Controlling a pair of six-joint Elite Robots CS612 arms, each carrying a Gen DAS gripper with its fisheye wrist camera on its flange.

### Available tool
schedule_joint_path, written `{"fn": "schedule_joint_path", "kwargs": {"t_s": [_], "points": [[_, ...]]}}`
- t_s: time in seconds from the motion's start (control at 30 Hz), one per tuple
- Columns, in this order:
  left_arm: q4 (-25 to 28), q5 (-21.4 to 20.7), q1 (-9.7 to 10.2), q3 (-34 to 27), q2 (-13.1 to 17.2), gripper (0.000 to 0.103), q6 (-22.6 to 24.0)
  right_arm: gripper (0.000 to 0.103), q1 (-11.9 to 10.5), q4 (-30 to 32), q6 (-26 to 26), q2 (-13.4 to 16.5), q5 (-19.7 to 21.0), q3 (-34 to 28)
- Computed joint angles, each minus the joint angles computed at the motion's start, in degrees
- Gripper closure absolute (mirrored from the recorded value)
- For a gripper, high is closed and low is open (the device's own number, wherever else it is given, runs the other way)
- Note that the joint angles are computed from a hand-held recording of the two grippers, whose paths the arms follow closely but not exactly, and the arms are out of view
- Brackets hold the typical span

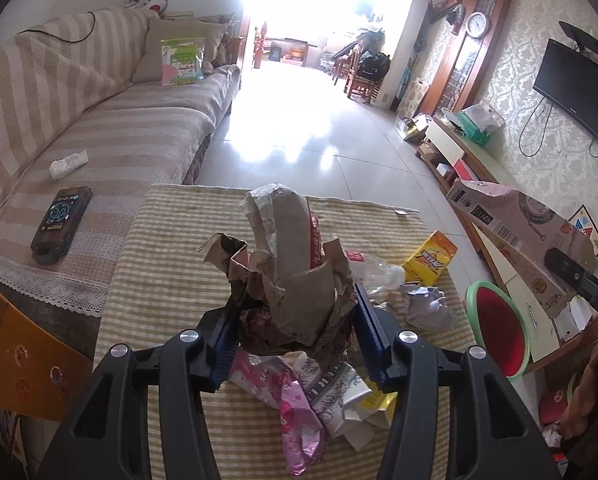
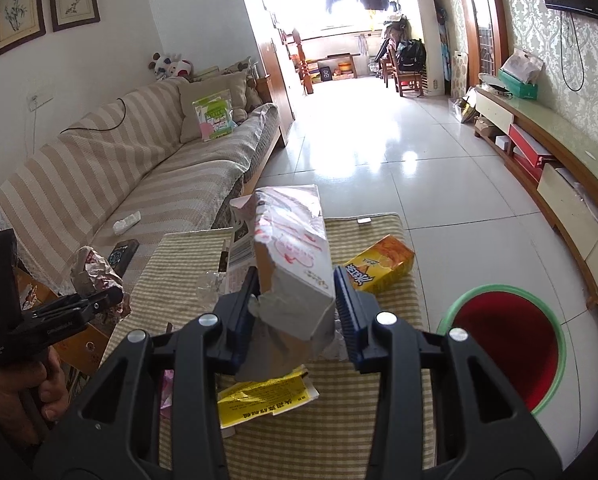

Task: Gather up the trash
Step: 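Grasp the crumpled brown paper with the left tool while the right tool grasps the white carton, then carry both items over the red bin and open both tools to drop them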

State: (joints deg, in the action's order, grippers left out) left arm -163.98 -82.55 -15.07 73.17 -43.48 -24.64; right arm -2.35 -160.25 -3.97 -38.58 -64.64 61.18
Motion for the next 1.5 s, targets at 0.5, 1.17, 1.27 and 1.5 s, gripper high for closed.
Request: {"fn": "schedule_joint_path", "kwargs": {"t_s": [0.5, 1.17, 1.27, 1.5], "points": [[1.2, -4.3, -3.82, -7.6, 2.9, 0.054, 6.9, 0.066, -3.6, -4.6, 5.4, -1.7, -0.6, 3.7], [16.8, -16.5, -9.63, -30.6, 15.4, 0.053, 15.9, 0.066, -10.2, -7.5, 13.7, -0.7, -7.6, 6.8], [19.8, -19.2, -9.99, -34.1, 17.4, 0.053, 16.5, 0.066, -10.8, -7.3, 14.6, -0.4, -8.0, 7.1], [24.5, -20.2, -10.94, -40.0, 21.0, 0.052, 17.1, 0.066, -11.8, -5.6, 14.9, 0.4, -8.0, 7.1]]}}
